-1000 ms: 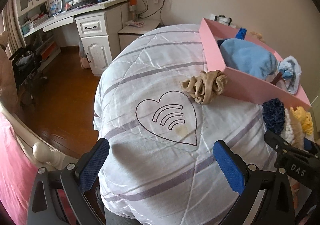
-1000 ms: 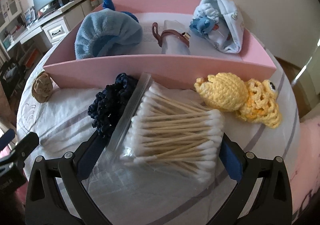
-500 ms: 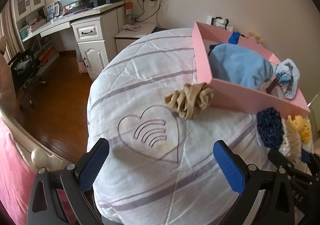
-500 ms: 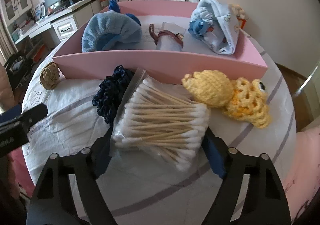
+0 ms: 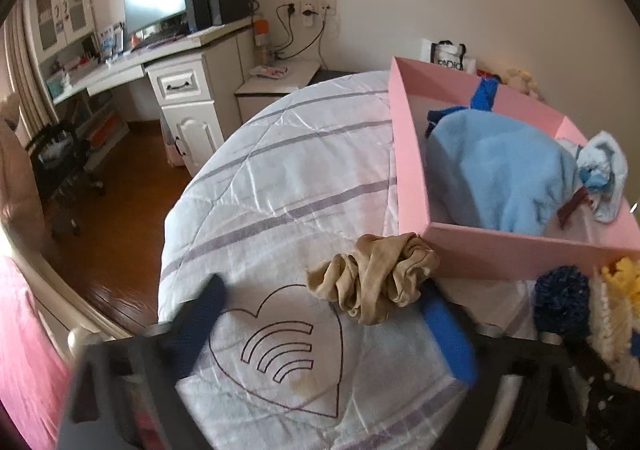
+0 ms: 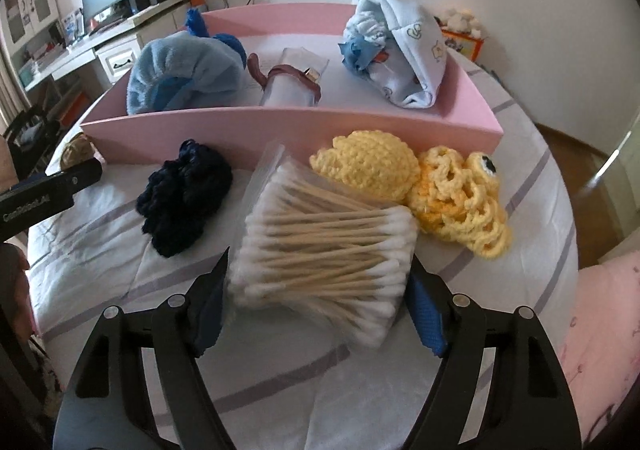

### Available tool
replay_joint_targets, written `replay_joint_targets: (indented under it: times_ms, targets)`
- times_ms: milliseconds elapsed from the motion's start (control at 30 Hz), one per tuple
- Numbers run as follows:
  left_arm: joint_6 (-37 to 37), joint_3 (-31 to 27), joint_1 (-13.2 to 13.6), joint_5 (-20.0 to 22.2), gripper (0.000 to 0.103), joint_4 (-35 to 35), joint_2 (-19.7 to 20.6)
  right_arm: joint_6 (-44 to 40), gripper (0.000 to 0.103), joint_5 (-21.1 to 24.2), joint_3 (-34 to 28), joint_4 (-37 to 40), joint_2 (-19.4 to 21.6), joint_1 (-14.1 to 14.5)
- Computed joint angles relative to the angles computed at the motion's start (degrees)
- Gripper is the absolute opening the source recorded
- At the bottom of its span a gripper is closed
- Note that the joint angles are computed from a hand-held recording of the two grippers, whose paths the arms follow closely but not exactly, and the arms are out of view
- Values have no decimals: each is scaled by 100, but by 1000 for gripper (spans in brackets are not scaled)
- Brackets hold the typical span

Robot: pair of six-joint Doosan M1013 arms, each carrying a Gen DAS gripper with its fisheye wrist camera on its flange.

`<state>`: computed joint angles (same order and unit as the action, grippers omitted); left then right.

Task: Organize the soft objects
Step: 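Close the left gripper on the beige scrunchie while the right closes on the cotton swab bag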

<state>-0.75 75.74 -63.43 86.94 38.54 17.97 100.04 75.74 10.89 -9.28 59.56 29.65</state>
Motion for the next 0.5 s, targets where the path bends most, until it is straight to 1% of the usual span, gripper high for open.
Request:
replay_joint_targets:
  times_ms: [67, 100, 133, 167, 267, 367, 467, 500]
  targets:
    - [59, 23, 7, -106, 60, -50, 8, 31, 75, 106, -293, -2, 151, 1]
    - [62, 32, 3, -135, 52, -26, 4, 49, 75, 139, -419, -19, 218, 3]
    - [61, 45, -3, -157, 47, -6, -10, 82, 75, 68, -305, -48, 165, 5]
    - [45, 70, -11, -204, 37, -3, -32, 107, 75, 64, -313, -85, 172, 12]
    - [67, 89, -26, -227, 28, -20, -63, 173, 74, 90, -355, -137, 194, 27]
    - [86, 103, -62, -203, 25, -34, -88, 297, 72, 95, -362, -188, 195, 38]
    - [87, 100, -108, -158, 24, -37, -116, 317, 70, 257, -597, -260, 304, 57]
    - [91, 97, -127, -133, 24, -31, -121, 336, 70, 268, -587, -268, 295, 58]
